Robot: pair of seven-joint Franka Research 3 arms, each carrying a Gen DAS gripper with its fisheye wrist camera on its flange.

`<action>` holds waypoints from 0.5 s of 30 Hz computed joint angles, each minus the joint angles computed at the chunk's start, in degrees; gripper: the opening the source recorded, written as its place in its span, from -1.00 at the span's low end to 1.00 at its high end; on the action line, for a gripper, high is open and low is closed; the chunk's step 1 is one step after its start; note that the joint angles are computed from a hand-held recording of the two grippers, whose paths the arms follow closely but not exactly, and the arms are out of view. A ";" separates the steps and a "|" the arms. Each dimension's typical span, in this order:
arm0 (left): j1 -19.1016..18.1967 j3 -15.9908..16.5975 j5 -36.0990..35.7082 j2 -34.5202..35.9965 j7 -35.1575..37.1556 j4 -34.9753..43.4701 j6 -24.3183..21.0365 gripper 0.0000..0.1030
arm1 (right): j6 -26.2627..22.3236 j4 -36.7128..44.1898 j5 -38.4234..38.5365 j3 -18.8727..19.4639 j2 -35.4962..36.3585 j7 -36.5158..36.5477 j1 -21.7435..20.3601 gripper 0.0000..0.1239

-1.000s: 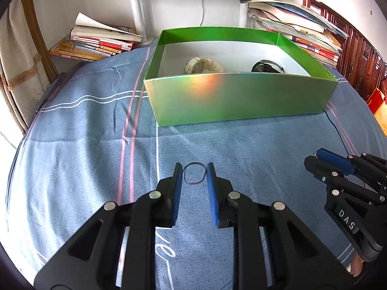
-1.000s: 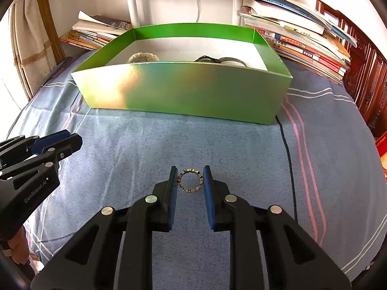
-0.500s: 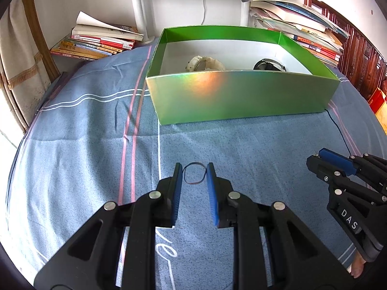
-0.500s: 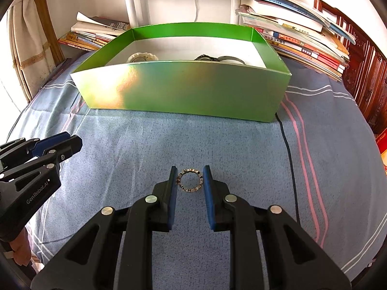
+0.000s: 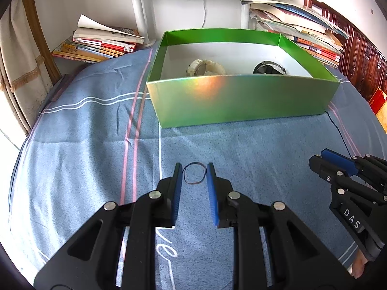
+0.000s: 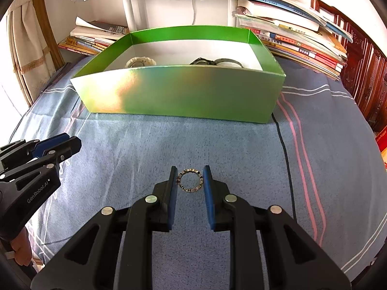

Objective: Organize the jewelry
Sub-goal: 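Carry both rings into the green box and open both tools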

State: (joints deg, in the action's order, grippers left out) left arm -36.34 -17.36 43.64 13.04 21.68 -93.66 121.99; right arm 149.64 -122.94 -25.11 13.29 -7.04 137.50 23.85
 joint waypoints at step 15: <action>2.36 0.85 2.94 -2.15 2.51 2.99 1.97 -0.60 | 3.79 5.93 -8.95 0.52 -1.67 3.13 -4.12 -0.66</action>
State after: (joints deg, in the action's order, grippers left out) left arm -33.98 -16.52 46.58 10.90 24.19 -90.66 123.97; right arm 153.43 -117.01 -34.06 13.81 -8.71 140.63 19.74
